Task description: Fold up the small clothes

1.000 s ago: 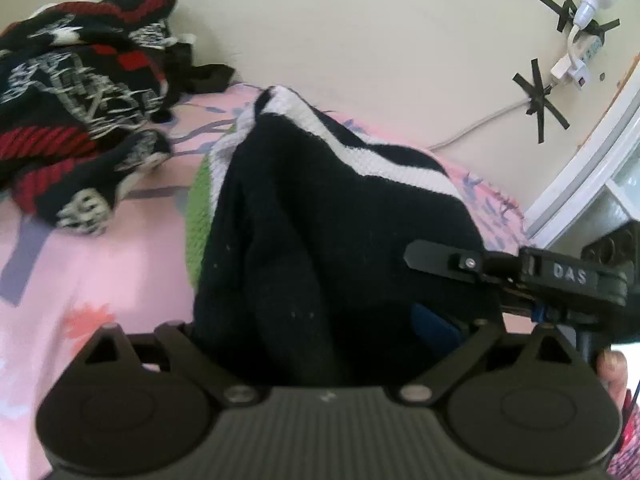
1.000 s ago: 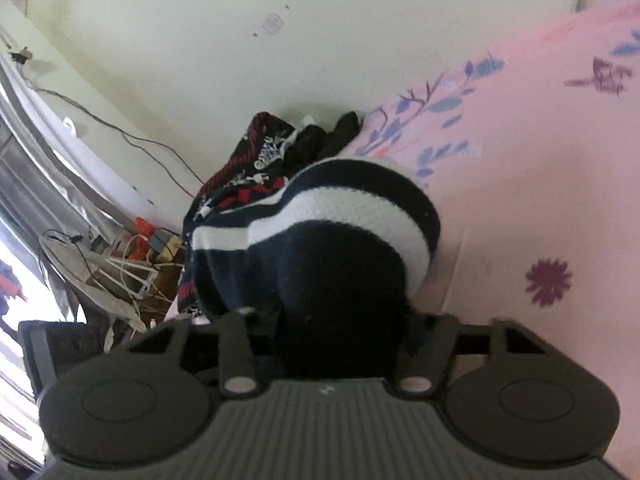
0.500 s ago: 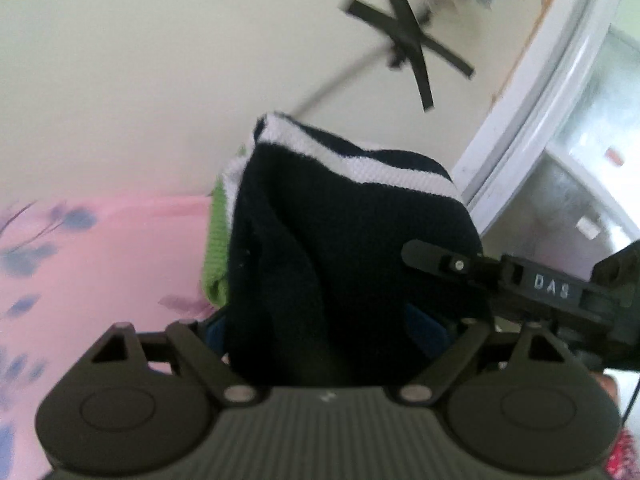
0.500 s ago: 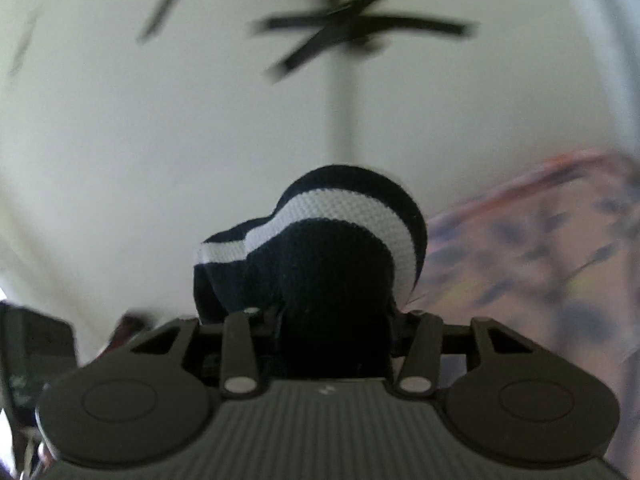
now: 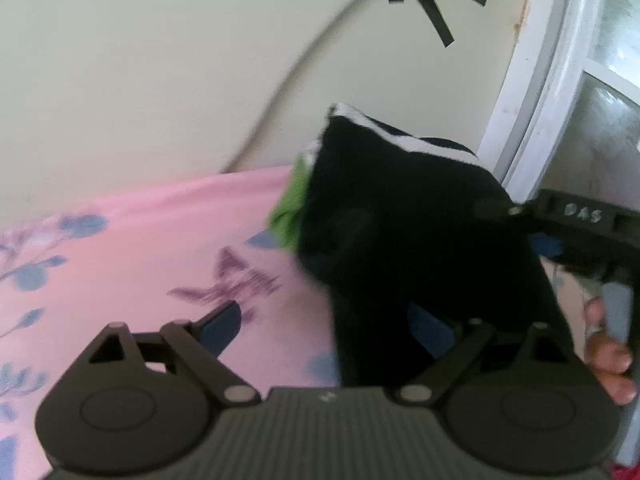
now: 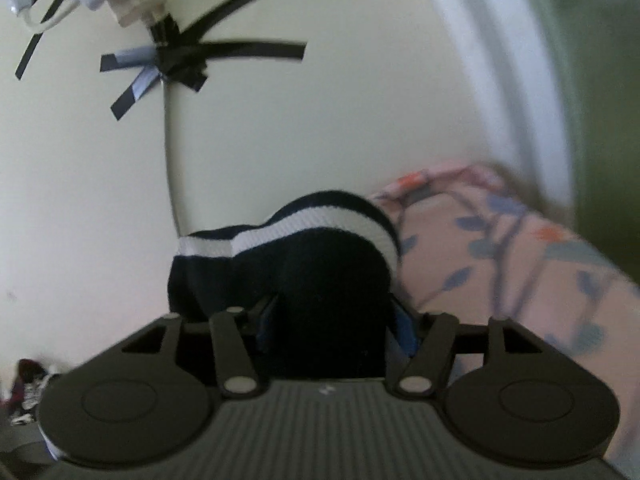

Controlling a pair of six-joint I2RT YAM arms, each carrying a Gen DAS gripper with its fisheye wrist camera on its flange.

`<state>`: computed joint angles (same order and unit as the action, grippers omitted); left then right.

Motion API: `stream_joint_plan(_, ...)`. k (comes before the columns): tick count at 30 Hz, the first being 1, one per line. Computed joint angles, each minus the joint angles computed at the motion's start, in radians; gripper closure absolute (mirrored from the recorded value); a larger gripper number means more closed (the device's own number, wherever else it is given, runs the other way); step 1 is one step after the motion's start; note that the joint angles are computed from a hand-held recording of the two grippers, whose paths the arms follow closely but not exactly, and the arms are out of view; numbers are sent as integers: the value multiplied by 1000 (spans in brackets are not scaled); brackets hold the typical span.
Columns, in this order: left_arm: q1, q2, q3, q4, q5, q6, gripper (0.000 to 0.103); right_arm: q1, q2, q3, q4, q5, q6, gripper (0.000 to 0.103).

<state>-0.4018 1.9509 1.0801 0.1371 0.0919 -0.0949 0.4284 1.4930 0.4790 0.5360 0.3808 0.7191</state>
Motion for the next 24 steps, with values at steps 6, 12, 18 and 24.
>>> stream_joint_plan(6,8,-208,-315,98,-84,22,7,417,-184,-135,-137,371,152,43)
stream_joint_plan(12,31,-448,-585,145,-122,19,2,818,-108,-66,-467,644,553,43)
stream_joint_plan(18,42,-600,-733,171,-172,39,0,987,77,95,-804,728,889,40)
stream_joint_plan(24,36,-669,-795,212,-216,35,0,1021,149,167,-988,754,1090,33)
